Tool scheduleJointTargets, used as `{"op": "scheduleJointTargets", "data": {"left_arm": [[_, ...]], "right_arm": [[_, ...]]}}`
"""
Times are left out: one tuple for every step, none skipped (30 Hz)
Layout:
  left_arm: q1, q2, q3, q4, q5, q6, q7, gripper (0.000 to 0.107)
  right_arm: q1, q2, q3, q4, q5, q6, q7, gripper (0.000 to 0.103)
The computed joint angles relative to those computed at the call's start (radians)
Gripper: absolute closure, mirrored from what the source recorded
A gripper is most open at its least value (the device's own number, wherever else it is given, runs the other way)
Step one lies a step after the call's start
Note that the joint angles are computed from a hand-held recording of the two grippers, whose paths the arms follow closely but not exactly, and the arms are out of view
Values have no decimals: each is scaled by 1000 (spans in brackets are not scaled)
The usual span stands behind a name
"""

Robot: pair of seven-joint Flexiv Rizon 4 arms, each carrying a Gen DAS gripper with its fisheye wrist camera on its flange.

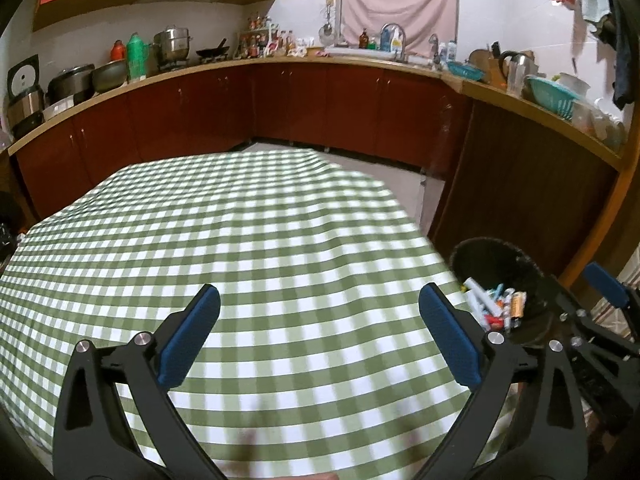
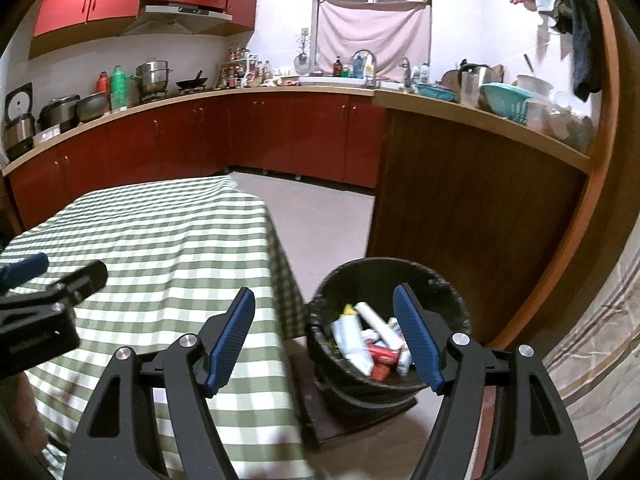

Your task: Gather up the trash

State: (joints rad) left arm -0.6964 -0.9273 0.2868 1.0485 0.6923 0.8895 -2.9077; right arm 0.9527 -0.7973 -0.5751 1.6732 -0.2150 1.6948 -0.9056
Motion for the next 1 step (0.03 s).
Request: {"op": "scheduleJointTargets", "data": {"left_arm": [[7, 10, -3, 22, -6, -1, 4, 10]], "right_arm": [[-12, 1, 20, -11, -5, -7, -3, 31]]}}
